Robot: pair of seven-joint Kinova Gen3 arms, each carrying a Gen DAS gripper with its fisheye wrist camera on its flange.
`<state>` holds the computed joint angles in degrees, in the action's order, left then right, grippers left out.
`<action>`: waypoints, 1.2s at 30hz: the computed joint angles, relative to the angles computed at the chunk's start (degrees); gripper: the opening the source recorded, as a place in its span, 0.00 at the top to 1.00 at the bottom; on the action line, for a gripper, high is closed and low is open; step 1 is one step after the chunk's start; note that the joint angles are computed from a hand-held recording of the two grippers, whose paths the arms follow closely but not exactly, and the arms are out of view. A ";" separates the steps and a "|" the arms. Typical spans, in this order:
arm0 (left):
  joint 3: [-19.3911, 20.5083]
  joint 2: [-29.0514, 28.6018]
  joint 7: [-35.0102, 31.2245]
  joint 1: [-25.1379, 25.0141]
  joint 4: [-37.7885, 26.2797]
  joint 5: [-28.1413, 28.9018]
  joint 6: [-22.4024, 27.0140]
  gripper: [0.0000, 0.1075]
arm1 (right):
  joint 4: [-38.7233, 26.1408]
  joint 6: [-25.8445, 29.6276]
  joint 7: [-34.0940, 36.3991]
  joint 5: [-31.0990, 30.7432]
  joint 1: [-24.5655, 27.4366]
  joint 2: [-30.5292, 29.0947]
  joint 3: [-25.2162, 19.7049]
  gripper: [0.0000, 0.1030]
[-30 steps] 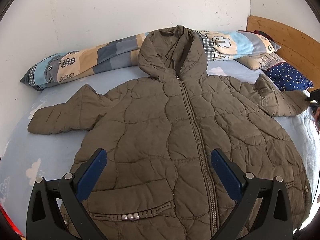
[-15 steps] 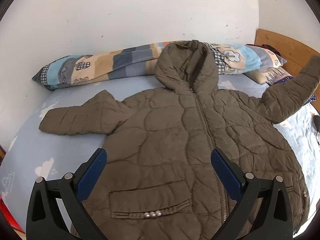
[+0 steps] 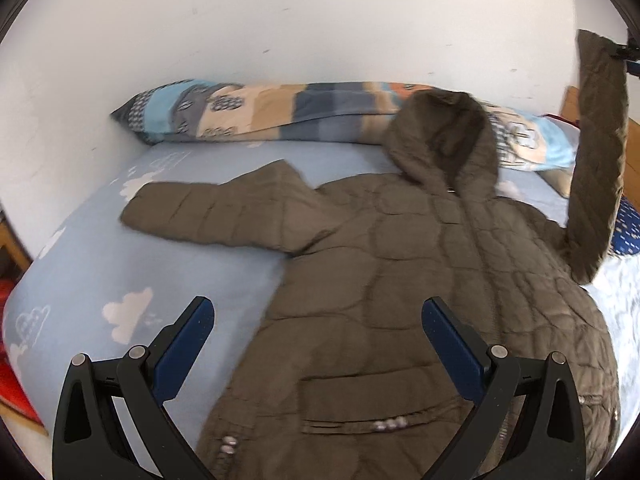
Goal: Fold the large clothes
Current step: 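Lift the sleeve with the right tool and lay it across the jacket body, then open the right tool and press the folded sleeve flat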
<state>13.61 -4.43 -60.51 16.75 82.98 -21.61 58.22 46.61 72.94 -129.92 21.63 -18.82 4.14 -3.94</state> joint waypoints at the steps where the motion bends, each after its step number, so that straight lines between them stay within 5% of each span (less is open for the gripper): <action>1: 0.03 0.11 0.74 -0.19 -0.03 -0.68 0.40 0.04 | 0.85 -0.75 -0.77 0.59 -1.25 1.47 -0.88 0.82; 17: -2.70 1.54 4.89 -2.88 -0.79 -0.93 2.14 0.04 | 11.94 -8.66 -3.03 -4.76 -12.75 19.59 1.09 0.82; 21: -2.85 1.81 5.58 -2.82 -0.95 -0.68 1.91 0.04 | 12.67 -8.21 -0.56 -3.64 -14.34 20.59 1.75 0.80; 27: -2.37 1.93 6.43 -2.06 -0.83 -1.47 1.51 0.04 | 11.80 -6.45 4.95 -4.10 -15.21 20.30 1.37 0.55; 36: -1.58 2.43 8.57 -0.51 -1.20 -4.25 2.02 0.04 | 16.48 -6.87 5.63 0.12 -17.32 15.17 1.66 0.55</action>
<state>12.04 -2.01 -51.94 16.24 81.78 -25.86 60.24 63.09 66.06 -124.29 21.75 -36.14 19.31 -2.28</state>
